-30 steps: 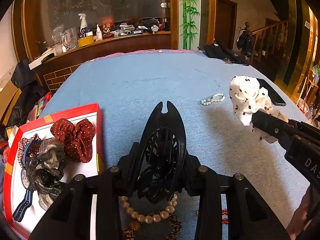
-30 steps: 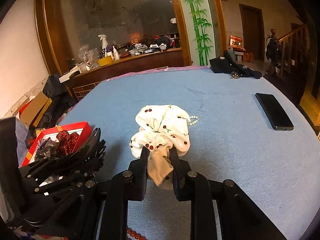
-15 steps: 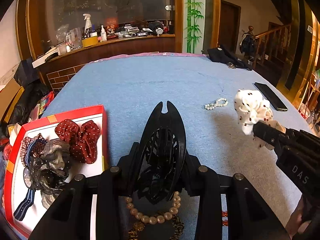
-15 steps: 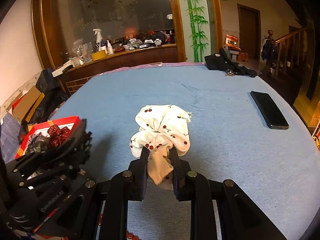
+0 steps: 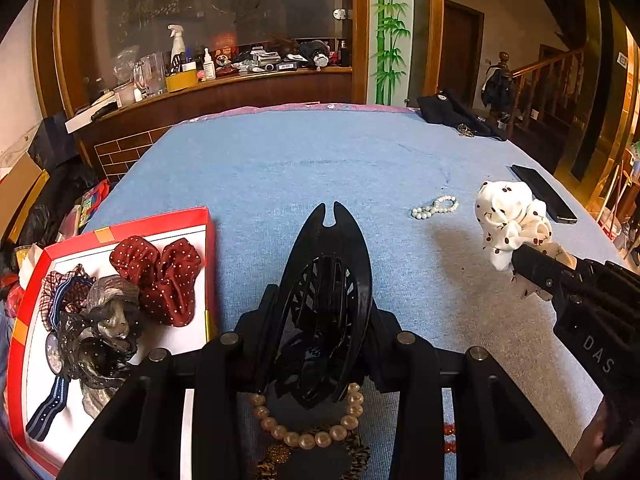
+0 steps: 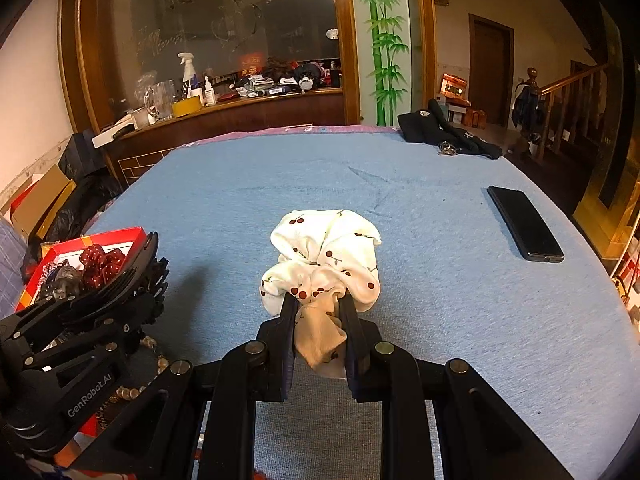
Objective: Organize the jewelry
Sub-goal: 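Carry the claw clip in left tool and scrunchie in right tool over the red box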
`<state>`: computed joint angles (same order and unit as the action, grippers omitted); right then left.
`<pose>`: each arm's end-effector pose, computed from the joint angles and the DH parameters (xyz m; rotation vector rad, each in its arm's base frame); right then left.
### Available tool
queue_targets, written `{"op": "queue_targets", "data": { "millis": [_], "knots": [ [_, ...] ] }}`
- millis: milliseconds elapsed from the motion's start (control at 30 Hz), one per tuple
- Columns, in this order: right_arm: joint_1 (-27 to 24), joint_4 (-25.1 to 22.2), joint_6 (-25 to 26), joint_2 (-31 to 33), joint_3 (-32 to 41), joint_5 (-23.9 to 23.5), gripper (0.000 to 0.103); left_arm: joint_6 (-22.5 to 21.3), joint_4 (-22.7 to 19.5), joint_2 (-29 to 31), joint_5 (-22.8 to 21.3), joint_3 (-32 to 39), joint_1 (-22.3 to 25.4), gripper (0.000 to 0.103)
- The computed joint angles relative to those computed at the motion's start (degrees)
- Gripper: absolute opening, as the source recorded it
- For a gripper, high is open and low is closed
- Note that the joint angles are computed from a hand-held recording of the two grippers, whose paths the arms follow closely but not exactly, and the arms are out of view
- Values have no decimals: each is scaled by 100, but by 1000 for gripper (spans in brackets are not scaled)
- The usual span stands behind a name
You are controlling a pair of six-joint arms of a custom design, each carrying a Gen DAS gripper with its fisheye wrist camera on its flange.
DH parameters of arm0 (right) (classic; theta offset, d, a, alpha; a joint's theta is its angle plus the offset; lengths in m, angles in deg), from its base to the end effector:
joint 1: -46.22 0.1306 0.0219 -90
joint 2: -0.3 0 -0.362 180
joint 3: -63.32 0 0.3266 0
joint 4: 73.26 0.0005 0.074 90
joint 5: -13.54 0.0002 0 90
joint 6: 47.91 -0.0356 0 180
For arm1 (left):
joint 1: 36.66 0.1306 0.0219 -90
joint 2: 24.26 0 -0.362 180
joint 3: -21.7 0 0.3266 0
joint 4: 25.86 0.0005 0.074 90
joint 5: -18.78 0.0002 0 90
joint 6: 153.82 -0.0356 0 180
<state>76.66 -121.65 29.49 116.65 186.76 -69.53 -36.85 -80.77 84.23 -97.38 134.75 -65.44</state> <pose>0.5100 0.2941 0.4230 -0.2940 2.2792 0.2520 0.4716 -0.2417 0.4182 -0.1582 2.3300 0.0857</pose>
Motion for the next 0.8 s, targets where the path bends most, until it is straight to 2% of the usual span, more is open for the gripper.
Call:
{"op": "queue_targets", "data": {
  "millis": [367,800],
  "knots": [
    [77,84,59,-45,-64,158,22,-7,98,-89,24,-84,4,36],
    [250,208,276,-64,-131,717,22,108,292,-287,-145,-252,26,36]
  ]
}}
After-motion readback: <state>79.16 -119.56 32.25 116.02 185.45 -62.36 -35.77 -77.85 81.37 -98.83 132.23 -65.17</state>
